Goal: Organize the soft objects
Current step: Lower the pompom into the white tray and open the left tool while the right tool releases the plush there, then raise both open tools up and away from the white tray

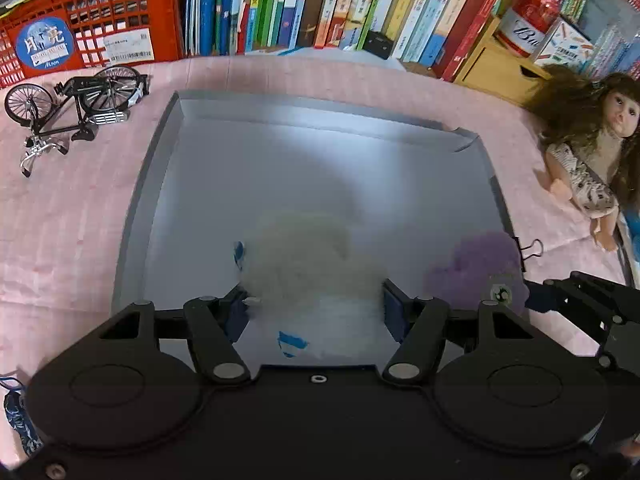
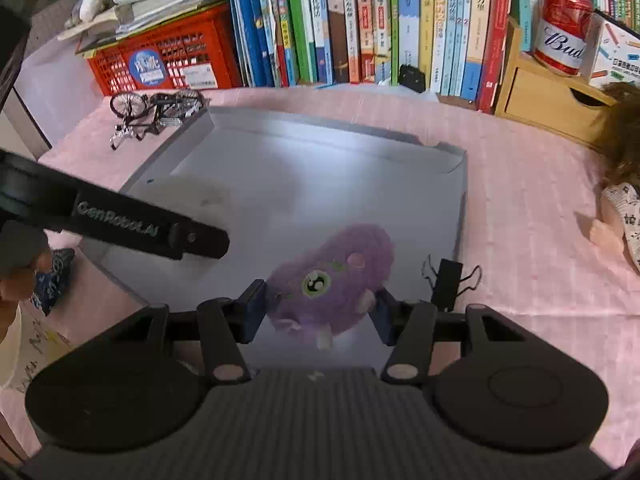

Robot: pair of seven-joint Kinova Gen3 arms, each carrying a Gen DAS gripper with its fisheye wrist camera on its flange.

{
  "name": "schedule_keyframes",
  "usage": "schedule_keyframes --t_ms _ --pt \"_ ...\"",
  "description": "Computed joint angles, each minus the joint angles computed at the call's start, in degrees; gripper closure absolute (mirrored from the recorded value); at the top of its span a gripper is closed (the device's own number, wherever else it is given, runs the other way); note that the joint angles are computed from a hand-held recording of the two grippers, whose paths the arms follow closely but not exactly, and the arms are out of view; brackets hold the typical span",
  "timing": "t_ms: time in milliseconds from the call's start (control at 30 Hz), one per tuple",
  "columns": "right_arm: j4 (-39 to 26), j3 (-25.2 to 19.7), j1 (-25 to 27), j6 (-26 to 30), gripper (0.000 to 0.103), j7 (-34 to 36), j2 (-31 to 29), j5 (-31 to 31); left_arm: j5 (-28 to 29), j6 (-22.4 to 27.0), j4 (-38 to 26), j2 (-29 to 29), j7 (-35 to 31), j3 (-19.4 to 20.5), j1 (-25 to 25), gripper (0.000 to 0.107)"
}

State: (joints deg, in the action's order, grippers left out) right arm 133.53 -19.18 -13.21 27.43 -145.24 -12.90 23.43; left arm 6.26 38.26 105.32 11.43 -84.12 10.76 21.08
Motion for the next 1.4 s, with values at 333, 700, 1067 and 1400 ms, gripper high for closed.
schedule_keyframes --t_ms 333,700,1067,1400 --pt "-0.1 2.4 -0.6 -0.2 0.041 3.5 1.2 -2.7 -2.4 0.3 -1.2 2.8 2.6 -0.6 1.3 0.044" --pt "0.1 0.7 0.2 0.3 0.023 0.5 -0.2 -0.8 0.8 -0.5 0.0 1.1 0.0 0.0 -0.6 0.032" --pt "0.9 -6.4 3.6 3.9 0.017 -3.9 -8.1 1.4 -2.5 -5.4 6.4 -8.5 0.2 0.3 0.4 0.027" --pt "2.3 -16.5 8.6 8.4 0.014 -4.8 -20.7 -1.2 -4.2 -14.4 18.1 -23.9 -0.8 1.9 1.8 0.021"
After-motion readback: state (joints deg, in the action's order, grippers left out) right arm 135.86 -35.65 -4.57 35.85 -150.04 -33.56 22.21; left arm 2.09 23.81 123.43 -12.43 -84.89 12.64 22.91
